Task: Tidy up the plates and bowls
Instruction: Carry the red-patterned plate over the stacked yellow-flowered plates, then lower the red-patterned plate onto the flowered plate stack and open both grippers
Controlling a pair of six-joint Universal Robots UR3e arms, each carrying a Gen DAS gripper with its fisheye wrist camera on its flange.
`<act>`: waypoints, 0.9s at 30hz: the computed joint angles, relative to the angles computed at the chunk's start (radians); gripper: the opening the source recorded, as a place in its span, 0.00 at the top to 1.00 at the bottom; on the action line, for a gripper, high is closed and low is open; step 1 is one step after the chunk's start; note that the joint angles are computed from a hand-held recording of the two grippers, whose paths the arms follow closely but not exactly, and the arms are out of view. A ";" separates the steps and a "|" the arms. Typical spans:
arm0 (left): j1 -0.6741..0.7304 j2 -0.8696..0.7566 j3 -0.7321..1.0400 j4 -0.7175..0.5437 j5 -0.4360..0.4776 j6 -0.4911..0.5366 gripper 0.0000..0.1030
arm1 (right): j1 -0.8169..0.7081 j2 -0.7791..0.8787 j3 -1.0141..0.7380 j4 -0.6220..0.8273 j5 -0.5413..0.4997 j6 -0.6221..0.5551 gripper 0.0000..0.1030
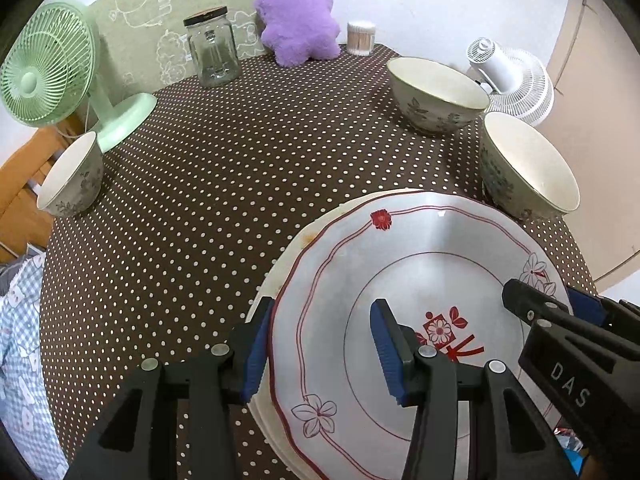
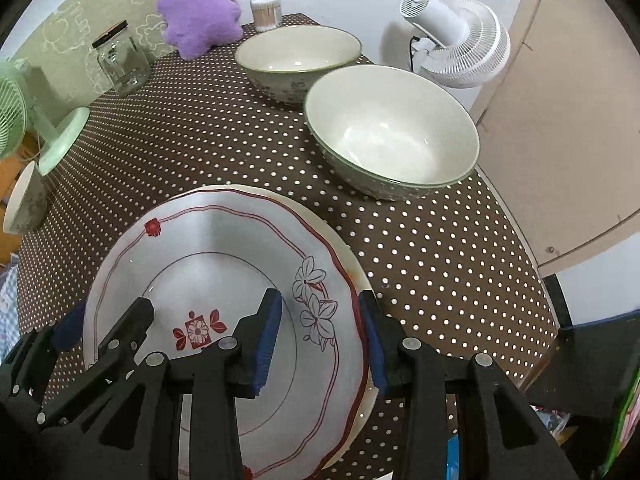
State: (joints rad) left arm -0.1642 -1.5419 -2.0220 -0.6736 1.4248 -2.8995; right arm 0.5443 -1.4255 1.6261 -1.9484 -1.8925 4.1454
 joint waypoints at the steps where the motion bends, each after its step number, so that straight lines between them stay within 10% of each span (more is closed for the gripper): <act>1: -0.010 -0.004 -0.002 0.012 0.011 -0.004 0.53 | -0.001 -0.004 0.007 -0.003 0.002 0.001 0.58; 21: -0.178 -0.099 0.001 0.165 0.212 -0.122 0.51 | -0.036 -0.053 0.110 -0.071 0.026 -0.034 0.58; 27: -0.205 -0.110 -0.004 0.177 0.230 -0.109 0.33 | -0.045 -0.073 0.131 -0.091 0.043 -0.058 0.58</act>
State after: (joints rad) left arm -0.3691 -1.6516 -2.0255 -0.4965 1.6545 -3.0083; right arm 0.4995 -1.4981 1.7567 -2.0390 -1.8494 4.0875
